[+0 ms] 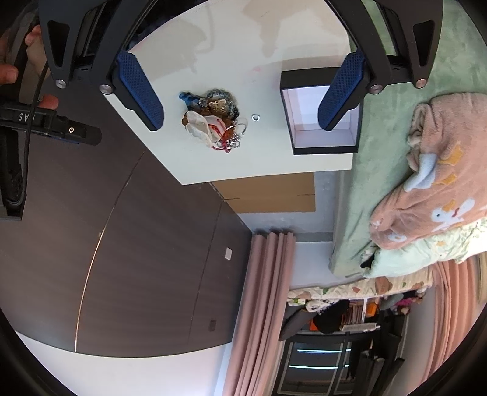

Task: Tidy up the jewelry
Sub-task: 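Close the left tool on the red string bracelet while the right tool grasps the white mesh pouch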

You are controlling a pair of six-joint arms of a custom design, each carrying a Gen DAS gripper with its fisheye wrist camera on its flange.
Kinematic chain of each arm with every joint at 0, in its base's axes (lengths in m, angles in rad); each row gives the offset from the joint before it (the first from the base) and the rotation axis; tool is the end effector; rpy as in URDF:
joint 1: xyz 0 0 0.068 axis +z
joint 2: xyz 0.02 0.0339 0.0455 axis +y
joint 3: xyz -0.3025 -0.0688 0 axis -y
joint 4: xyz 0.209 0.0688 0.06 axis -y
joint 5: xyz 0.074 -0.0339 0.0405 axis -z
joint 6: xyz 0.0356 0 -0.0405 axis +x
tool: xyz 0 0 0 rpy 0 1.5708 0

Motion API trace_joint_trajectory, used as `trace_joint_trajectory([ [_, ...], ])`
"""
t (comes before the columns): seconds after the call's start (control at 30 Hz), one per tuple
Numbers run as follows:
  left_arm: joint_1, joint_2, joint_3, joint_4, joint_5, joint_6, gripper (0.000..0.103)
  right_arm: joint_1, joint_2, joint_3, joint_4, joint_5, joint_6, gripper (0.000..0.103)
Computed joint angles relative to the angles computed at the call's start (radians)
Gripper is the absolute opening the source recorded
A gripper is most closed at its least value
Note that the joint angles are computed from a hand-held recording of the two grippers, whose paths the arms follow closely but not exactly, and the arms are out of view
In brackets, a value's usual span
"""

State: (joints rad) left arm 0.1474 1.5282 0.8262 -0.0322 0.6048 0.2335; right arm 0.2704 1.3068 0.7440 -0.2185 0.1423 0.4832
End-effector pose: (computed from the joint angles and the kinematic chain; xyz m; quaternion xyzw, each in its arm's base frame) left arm 0.2820 0.0214 0.2574 0.1584 0.8663 -0.1938 0.4323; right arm 0.2205 0.0559 0.2678 0.1250 0.9126 0.0801 0.3808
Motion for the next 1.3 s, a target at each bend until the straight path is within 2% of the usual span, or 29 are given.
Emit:
trace_joint_trajectory([
  [0.13, -0.02, 0.042, 0.034, -0.006, 0.002, -0.031, 0.089, -0.025, 0.023, 0.004, 0.023, -0.022, 0.025, 0.103],
  [0.3, -0.044, 0.1, 0.087, -0.041, 0.009, -0.051, 0.075, -0.041, 0.086, 0.016, 0.063, -0.073, 0.047, 0.094],
  [0.37, -0.047, 0.116, 0.103, -0.049, 0.022, -0.056, 0.072, -0.047, 0.128, 0.028, 0.078, -0.102, 0.058, 0.085],
  [0.5, -0.064, 0.152, 0.134, -0.056, 0.018, -0.069, 0.065, -0.065, 0.205, 0.048, 0.111, -0.16, 0.082, 0.083],
  [0.77, -0.079, 0.257, 0.224, -0.062, 0.009, -0.12, 0.06, -0.098, 0.364, 0.111, 0.145, -0.259, 0.086, 0.076],
  [0.83, -0.079, 0.283, 0.254, -0.067, 0.017, -0.134, 0.058, -0.104, 0.416, 0.145, 0.128, -0.273, 0.084, 0.072],
  [1.1, -0.071, 0.407, 0.399, -0.11, 0.013, -0.174, 0.058, -0.102, 0.586, 0.292, 0.08, -0.305, 0.057, 0.069],
  [1.2, -0.06, 0.445, 0.448, -0.146, 0.038, -0.197, 0.058, -0.095, 0.652, 0.364, 0.033, -0.316, 0.037, 0.056],
  [1.23, -0.059, 0.451, 0.455, -0.154, 0.045, -0.201, 0.058, -0.087, 0.675, 0.388, 0.012, -0.316, 0.03, 0.043],
  [1.27, -0.058, 0.456, 0.461, -0.162, 0.051, -0.203, 0.058, -0.084, 0.693, 0.405, -0.001, -0.319, 0.024, 0.026],
  [1.3, -0.06, 0.46, 0.466, -0.167, 0.053, -0.202, 0.058, -0.086, 0.705, 0.412, -0.006, -0.331, 0.022, 0.022],
])
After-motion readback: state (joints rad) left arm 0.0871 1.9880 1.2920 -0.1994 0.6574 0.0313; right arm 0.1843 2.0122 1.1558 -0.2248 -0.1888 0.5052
